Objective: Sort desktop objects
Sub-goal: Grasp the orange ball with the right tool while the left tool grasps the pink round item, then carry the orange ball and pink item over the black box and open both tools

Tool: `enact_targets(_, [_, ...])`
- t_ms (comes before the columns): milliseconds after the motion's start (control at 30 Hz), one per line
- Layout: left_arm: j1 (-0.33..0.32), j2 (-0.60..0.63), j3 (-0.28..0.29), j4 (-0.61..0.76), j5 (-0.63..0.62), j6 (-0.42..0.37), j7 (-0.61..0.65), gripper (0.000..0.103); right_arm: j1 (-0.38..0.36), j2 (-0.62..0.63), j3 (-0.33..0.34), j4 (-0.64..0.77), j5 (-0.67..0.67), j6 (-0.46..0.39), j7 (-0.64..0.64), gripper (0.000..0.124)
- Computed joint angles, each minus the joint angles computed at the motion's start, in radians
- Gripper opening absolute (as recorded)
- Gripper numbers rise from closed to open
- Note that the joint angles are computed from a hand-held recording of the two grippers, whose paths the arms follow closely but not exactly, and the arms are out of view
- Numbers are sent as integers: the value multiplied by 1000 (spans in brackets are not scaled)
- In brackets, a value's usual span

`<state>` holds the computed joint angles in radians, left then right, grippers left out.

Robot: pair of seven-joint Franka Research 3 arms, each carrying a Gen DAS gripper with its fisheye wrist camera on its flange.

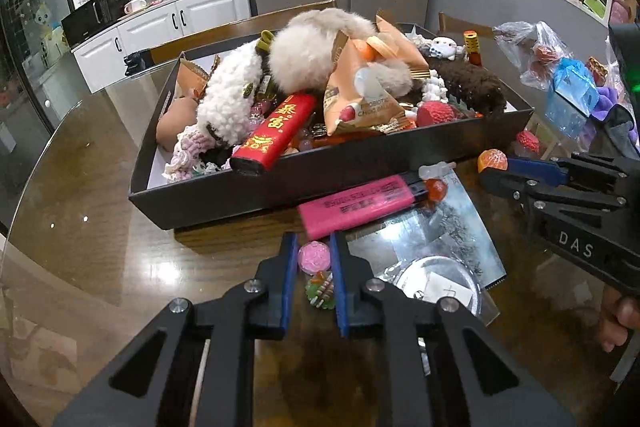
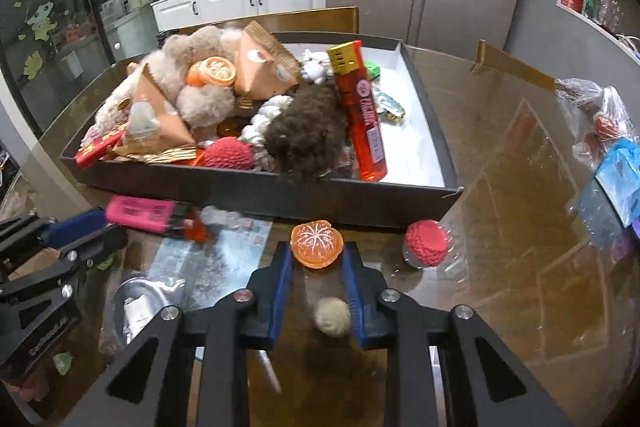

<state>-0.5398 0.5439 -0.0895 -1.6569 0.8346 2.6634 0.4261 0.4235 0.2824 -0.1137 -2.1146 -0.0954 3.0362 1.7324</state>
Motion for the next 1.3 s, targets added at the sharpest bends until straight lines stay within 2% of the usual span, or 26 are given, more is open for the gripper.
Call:
enact_targets(200, [3,-6,-3,-10,-4,6,5,17,-29,-6,37,-5,40,-3,-42,26])
enact_targets(400, [7,-8,-8,-13,-20,10,15,17,-4,-25,10,-21,25,13,-20,26])
enact_targets(800, [3,-50,-6,-36,-1,20,-15,17,-26,-80,33,-60,35,42,-27,26])
enact_targets(1300, [28,-104,-11,-29,24,17,-45,17,1,-106,25,-47,8,68,28,26])
